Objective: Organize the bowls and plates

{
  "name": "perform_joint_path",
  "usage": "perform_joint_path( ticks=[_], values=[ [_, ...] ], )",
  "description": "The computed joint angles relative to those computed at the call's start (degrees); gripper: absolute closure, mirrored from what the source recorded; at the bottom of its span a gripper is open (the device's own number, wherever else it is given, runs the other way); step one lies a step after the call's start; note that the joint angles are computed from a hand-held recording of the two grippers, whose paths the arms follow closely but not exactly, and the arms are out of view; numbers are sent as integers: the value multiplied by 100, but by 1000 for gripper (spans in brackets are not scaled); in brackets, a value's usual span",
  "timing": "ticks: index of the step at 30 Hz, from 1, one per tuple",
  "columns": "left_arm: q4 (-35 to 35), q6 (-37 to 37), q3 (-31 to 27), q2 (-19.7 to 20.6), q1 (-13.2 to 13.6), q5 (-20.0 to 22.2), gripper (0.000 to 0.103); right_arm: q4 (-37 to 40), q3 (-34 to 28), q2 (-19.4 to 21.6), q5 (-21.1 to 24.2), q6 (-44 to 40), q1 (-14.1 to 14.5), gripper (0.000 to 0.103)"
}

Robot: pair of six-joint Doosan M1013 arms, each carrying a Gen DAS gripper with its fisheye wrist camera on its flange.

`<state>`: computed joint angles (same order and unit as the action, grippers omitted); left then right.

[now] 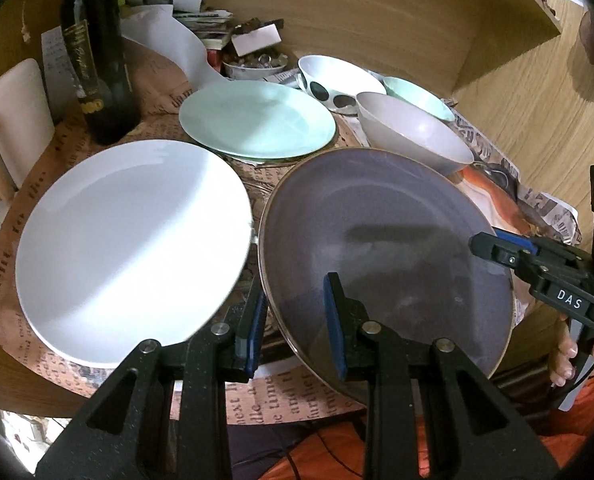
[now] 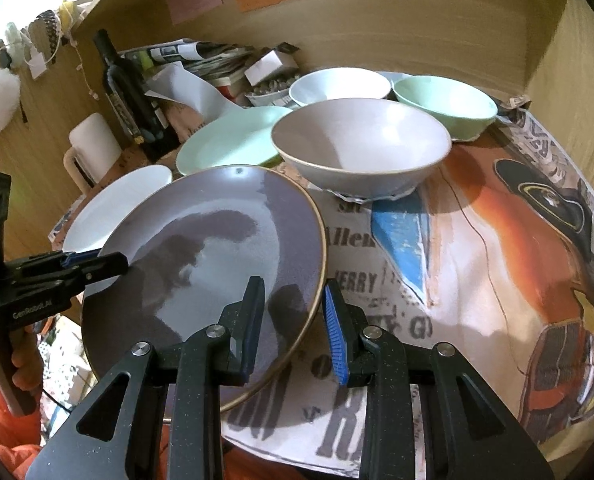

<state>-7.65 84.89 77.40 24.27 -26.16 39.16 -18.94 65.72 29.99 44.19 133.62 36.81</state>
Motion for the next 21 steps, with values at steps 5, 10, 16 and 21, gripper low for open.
perform_joint_path(
  ticks=[5,10,16,21],
  values=[
    [-63,111,-63,69,-23,57,75,14,26,-7,110,23,-30,76],
    [-18,122,-150,159,-36,139,75,133,17,27,168,11,-79,76],
    [-1,102,-219,220,-31,155,75,67,-49,83,204,65,-79,76],
    [-40,153,-241,243,-22,156,75,111,-94,119,255,-53,-99,76]
  ],
)
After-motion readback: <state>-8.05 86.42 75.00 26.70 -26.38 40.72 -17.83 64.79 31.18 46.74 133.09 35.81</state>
